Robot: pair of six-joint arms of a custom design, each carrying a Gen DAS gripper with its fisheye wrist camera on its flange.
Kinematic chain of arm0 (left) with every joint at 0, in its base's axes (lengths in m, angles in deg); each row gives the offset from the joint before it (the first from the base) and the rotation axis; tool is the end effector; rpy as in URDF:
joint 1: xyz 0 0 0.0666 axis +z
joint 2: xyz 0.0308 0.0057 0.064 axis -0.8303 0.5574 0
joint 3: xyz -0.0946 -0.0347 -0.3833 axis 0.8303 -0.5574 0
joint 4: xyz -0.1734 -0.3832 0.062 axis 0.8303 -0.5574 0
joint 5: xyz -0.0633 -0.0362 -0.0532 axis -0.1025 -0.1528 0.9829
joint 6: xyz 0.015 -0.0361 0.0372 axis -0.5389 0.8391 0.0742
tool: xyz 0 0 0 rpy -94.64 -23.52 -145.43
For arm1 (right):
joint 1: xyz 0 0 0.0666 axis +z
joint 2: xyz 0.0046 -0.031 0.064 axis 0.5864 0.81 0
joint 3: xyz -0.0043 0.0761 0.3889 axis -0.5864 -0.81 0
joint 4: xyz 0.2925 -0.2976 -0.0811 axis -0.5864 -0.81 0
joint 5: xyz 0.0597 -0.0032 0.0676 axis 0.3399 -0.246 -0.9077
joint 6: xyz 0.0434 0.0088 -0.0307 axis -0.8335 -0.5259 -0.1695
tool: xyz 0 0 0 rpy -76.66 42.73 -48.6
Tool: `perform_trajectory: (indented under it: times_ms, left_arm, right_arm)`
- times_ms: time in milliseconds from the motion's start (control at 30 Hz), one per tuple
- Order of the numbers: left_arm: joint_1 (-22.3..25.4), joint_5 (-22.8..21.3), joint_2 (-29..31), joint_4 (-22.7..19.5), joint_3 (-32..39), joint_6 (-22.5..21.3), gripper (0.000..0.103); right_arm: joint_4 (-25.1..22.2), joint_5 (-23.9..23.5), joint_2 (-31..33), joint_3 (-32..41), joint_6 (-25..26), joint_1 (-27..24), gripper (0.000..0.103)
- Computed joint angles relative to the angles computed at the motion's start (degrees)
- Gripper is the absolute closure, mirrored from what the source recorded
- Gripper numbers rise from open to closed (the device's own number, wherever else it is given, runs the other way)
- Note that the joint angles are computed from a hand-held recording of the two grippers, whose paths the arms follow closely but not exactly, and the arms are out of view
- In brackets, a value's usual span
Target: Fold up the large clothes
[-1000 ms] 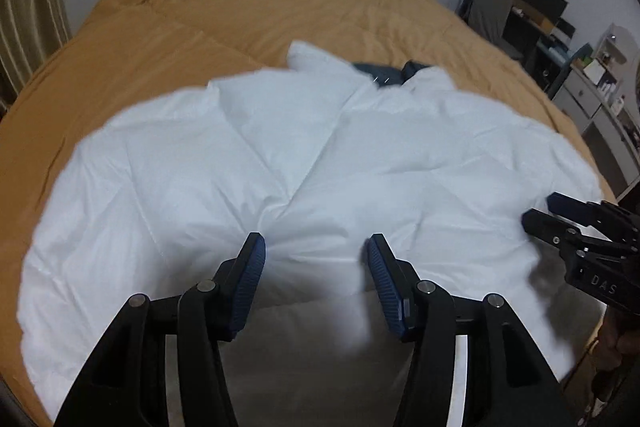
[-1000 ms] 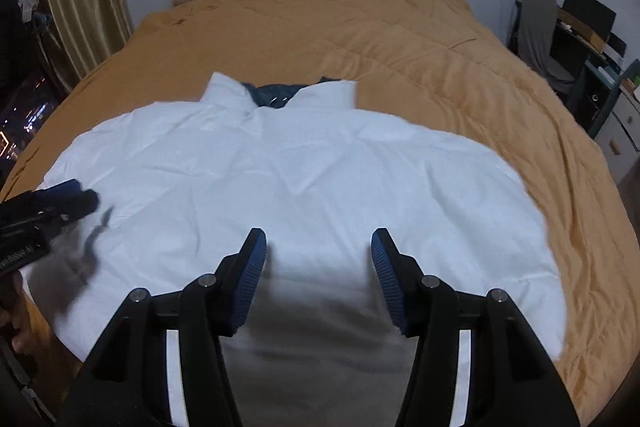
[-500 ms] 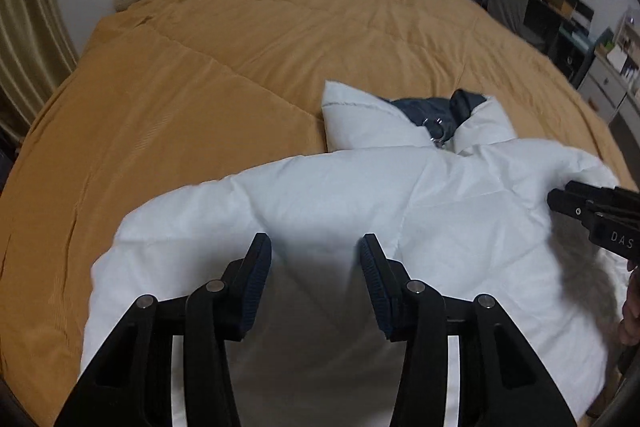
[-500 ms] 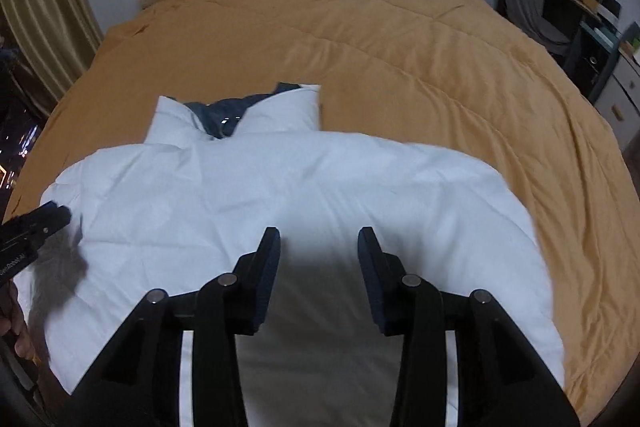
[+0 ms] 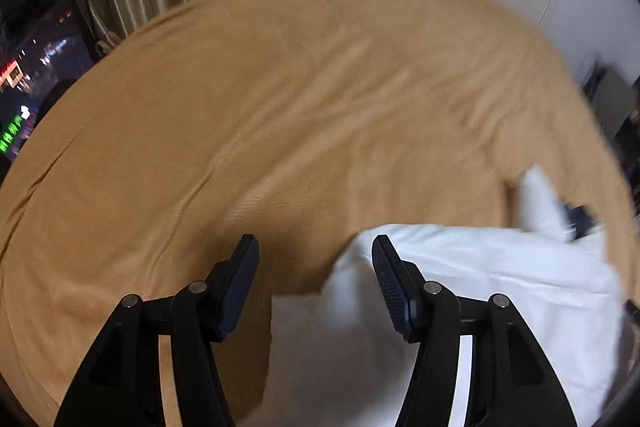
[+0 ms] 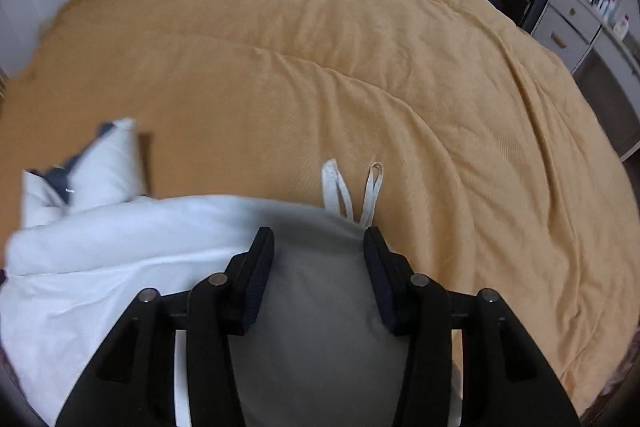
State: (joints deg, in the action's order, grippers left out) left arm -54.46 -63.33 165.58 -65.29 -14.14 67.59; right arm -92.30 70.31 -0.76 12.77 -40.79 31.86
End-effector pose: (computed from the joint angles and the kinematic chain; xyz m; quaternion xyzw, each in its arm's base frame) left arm 0.4839 0.0119 0.3729 -0.0965 0.9470 -0.0486 0.3026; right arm 0.4506 -0.0348 0.4476 0.1863 0.9319 0.0014 0.3111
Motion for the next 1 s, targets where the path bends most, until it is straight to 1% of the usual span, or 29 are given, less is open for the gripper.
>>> perform_trajectory:
  times_ms: [33, 67, 100, 133, 167, 200, 233, 267, 300, 333, 367, 400, 433, 467, 500, 533, 567, 600, 633, 700, 733, 767, 800, 833, 867, 900, 933, 967, 1000]
  left_arm:
    - [0.9, 4.0, -4.6, 0.8, -2.8, 0.7, 0.043]
    - [1.2, 6.5, -8.1, 1.5, -5.2, 1.5, 0.039]
    - [1.2, 9.3, -11.9, 1.5, -7.9, 1.9, 0.034]
    - [0.8, 12.3, -15.8, 0.7, -10.9, 1.1, 0.022]
    - [0.0, 13.1, -19.1, 0.3, -13.7, 0.3, 0.019]
    - [-1.2, 11.5, -21.9, -0.1, -16.4, 0.0, 0.019]
    - [-2.8, 8.2, -23.8, -0.3, -18.9, 0.0, 0.019]
    - [-3.8, 5.7, -24.2, -0.8, -20.5, -0.2, 0.019]
    - [-4.4, 3.7, -23.3, -1.6, -21.9, -1.0, 0.020]
    - [-4.1, 3.5, -23.4, 0.2, -23.5, -1.5, 0.019]
    - [-3.7, 3.2, -24.0, 1.4, -24.4, -1.6, 0.019]
    - [-3.1, 2.8, -24.5, 0.8, -23.8, -0.9, 0.020]
    - [-2.0, 3.6, -25.1, -0.7, -22.6, 0.6, 0.020]
    - [0.2, 6.0, -26.0, -1.2, -21.8, 2.2, 0.020]
    - [3.3, 10.0, -28.8, -0.4, -22.1, 4.8, 0.020]
    - [6.1, 13.4, -31.4, 0.6, -22.9, 7.3, 0.020]
    - [9.1, 17.0, -33.5, 1.2, -23.7, 9.6, 0.019]
    - [11.2, 19.9, -34.7, 1.3, -24.3, 12.0, 0.019]
    - [14.1, 24.2, -35.3, 0.2, -25.1, 13.3, 0.019]
    - [18.3, 31.8, -35.3, -3.1, -26.8, 14.7, 0.019]
    - [19.4, 34.0, -36.1, -4.4, -28.2, 16.0, 0.019]
    - [20.2, 36.2, -36.8, -4.9, -30.2, 17.8, 0.019]
    - [21.0, 39.2, -36.7, -4.7, -32.2, 20.3, 0.019]
    - [21.4, 41.7, -36.8, -3.5, -34.1, 22.8, 0.019]
    - [21.6, 43.6, -36.9, -1.6, -35.9, 25.9, 0.019]
    - [21.3, 44.0, -36.7, 0.1, -36.8, 26.9, 0.019]
    - [20.1, 42.8, -36.3, 1.4, -36.9, 26.9, 0.019]
    - [18.9, 41.9, -35.8, 2.7, -36.7, 26.9, 0.019]
    - [18.4, 42.4, -35.6, 4.6, -36.8, 27.2, 0.019]
  right_arm:
    - [1.4, 0.3, -3.4, -2.0, 1.8, 1.2, 0.055]
    - [2.4, 1.0, -6.7, -4.0, 2.7, 2.7, 0.055]
    - [3.1, 0.9, -10.3, -6.0, 3.2, 4.3, 0.055]
    - [3.9, 0.1, -14.5, -8.7, 3.5, 6.2, 0.053]
    - [3.9, -0.1, -17.7, -10.7, 4.0, 8.1, 0.048]
    - [3.7, 1.0, -20.2, -12.6, 4.8, 10.1, 0.046]
    - [3.3, 3.9, -22.7, -14.8, 5.5, 12.6, 0.044]
    - [2.8, 6.9, -24.0, -16.4, 6.1, 14.6, 0.040]
    - [1.9, 9.2, -24.8, -18.1, 6.7, 15.9, 0.038]
    - [0.3, 10.0, -24.7, -19.5, 6.8, 16.0, 0.037]
    - [-1.2, 9.8, -23.9, -20.7, 6.2, 14.9, 0.037]
    - [-0.4, 8.5, -23.8, -22.2, 6.0, 12.8, 0.037]
    - [0.2, 8.0, -23.9, -23.0, 6.1, 11.2, 0.037]
    - [-0.7, 9.2, -24.1, -22.6, 6.0, 11.2, 0.037]
    - [-1.5, 9.9, -24.2, -21.6, 5.9, 11.4, 0.037]
    - [-1.4, 9.1, -25.2, -20.9, 6.0, 11.9, 0.038]
    - [-0.5, 7.4, -26.6, -20.3, 6.0, 12.8, 0.038]
    - [0.2, 5.6, -27.5, -19.7, 6.2, 13.9, 0.038]
    - [0.8, 4.0, -27.7, -18.8, 6.6, 15.3, 0.038]
    - [2.1, 2.1, -26.9, -17.4, 6.8, 19.0, 0.038]
    - [2.6, 1.7, -25.7, -16.6, 6.7, 21.1, 0.039]
    - [2.7, 1.9, -24.0, -15.9, 6.5, 22.8, 0.043]
    - [2.9, 2.0, -22.1, -15.4, 6.3, 24.1, 0.045]
    - [3.3, 1.7, -20.7, -15.4, 6.3, 24.6, 0.050]
    - [3.3, 2.4, -18.9, -15.6, 6.1, 25.6, 0.055]
    - [2.6, 3.0, -16.6, -15.6, 6.1, 25.9, 0.057]
    - [2.4, 2.4, -14.7, -16.1, 5.7, 25.6, 0.057]
    - [3.4, 2.2, -14.2, -16.9, 5.5, 25.2, 0.058]
    - [4.1, 2.0, -14.0, -17.4, 5.6, 24.5, 0.058]
